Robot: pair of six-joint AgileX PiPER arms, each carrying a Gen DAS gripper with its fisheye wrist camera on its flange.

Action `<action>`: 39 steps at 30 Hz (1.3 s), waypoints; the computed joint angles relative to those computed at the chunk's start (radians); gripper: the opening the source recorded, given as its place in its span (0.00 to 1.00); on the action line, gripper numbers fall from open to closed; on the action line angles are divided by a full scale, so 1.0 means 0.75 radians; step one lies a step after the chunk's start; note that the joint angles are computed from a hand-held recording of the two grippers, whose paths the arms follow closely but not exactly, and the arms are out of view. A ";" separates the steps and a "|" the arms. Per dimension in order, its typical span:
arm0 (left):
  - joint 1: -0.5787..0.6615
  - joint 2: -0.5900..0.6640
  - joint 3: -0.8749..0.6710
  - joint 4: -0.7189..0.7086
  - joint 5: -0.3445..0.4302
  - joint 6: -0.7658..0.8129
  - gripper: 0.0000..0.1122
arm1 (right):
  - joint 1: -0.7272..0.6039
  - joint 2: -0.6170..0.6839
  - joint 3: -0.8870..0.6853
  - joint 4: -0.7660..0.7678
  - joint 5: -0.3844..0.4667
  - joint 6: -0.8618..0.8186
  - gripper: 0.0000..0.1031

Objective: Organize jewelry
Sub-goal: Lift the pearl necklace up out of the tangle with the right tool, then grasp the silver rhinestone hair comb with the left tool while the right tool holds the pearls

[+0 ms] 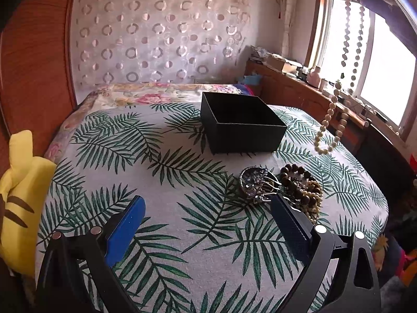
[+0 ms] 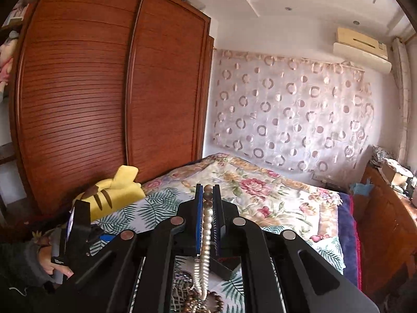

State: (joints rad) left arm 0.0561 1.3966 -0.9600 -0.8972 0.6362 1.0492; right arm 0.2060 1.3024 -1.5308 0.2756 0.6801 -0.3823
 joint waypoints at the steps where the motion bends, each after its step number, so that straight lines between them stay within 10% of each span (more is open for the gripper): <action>1: -0.008 0.006 -0.004 0.003 0.002 -0.005 0.83 | -0.007 0.002 0.000 0.000 0.002 0.000 0.08; 6: -0.059 0.047 -0.039 0.007 0.029 -0.016 0.82 | -0.076 -0.019 0.073 0.046 -0.003 -0.040 0.08; 13: -0.200 0.168 -0.154 0.116 0.057 -0.150 0.45 | -0.136 -0.040 0.194 0.086 -0.052 -0.067 0.08; 27: -0.298 0.284 -0.220 0.294 -0.012 -0.344 0.43 | -0.174 -0.045 0.287 0.159 -0.100 -0.122 0.08; 39: -0.275 0.274 -0.215 0.226 0.042 -0.264 0.16 | -0.119 -0.035 0.318 0.089 -0.129 -0.060 0.08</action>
State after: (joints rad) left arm -0.1504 1.6023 -1.1215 -0.7276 0.6679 0.8512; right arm 0.1165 1.2762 -1.2923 0.3424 0.5833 -0.4275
